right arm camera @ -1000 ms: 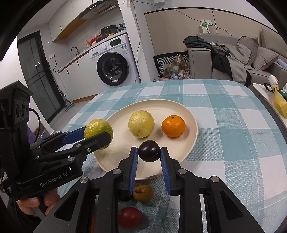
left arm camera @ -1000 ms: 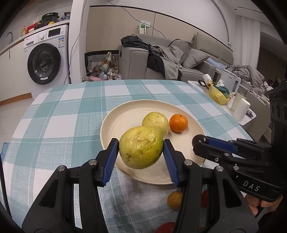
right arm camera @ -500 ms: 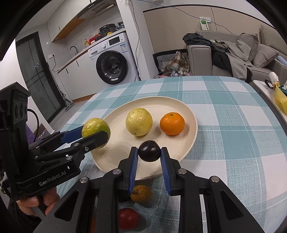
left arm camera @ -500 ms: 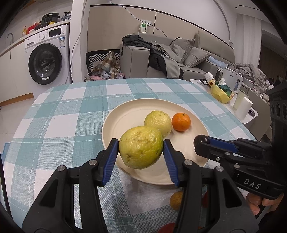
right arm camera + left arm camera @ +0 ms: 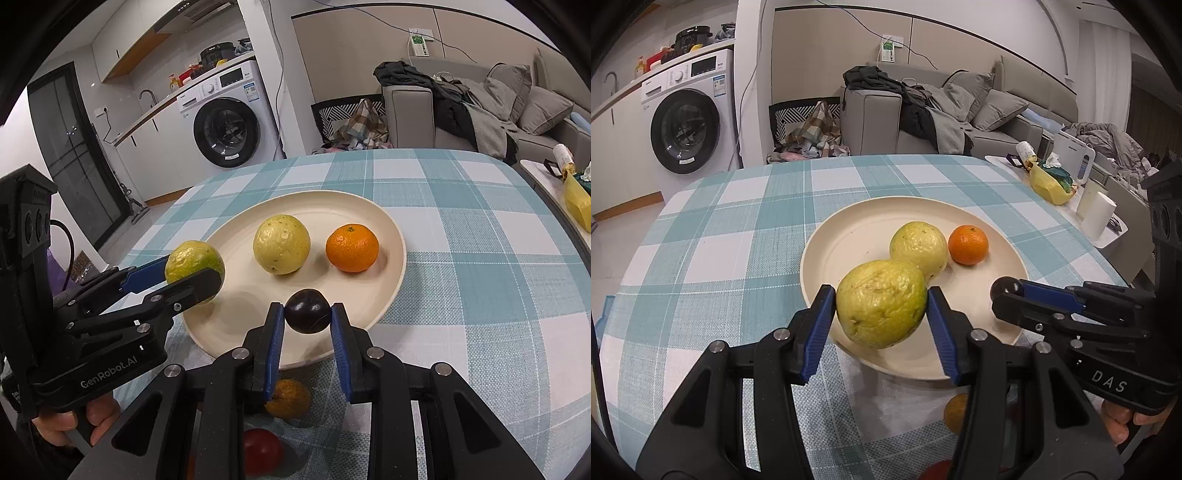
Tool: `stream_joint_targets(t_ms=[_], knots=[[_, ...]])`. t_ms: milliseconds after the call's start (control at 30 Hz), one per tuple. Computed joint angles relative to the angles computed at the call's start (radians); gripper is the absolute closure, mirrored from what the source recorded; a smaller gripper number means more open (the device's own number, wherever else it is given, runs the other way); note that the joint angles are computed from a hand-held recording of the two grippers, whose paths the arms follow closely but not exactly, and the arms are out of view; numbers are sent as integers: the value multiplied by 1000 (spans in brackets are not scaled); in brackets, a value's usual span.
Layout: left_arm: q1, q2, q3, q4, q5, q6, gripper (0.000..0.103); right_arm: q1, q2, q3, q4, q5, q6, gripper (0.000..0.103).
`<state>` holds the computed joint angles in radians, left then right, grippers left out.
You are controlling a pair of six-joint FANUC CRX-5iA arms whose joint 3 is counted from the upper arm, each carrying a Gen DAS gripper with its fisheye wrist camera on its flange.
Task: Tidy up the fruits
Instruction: 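Lift and carry the plum with the right tool while the left carries the guava to the plate, then lower the plum onto the plate and open the right tool while the left releases the guava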
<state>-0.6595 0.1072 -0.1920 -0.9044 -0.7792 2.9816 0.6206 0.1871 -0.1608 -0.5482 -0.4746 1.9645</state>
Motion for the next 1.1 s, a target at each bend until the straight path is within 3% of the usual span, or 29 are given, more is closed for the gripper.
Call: stream_joint_targets(t_ms=[233, 500, 667, 733, 767, 900, 1033, 1100], knots=[[-12, -3, -3, -30, -4, 21, 55, -1, 0, -2, -2, 6, 1, 75], [-18, -27, -28, -29, 15, 37, 52, 19, -30, -50, 54, 65, -20, 61], [-49, -53, -42, -49, -27, 74, 30, 27, -52, -82, 111, 86, -56, 50], [-66, -71, -50, -60, -43, 93, 22, 20, -58, -84, 104, 80, -47, 38], [-74, -79, -53, -64, -51, 99, 21, 15, -62, -85, 97, 76, -41, 27], [-110, -105, -61, -72, -89, 107, 16, 0, -76, -88, 82, 55, -28, 10], [-153, -120, -65, -85, -135, 122, 1, -15, -80, -78, 68, -3, -16, 0], [-175, -127, -69, -97, -151, 137, 1, -9, -90, -92, 87, -1, -27, 0]])
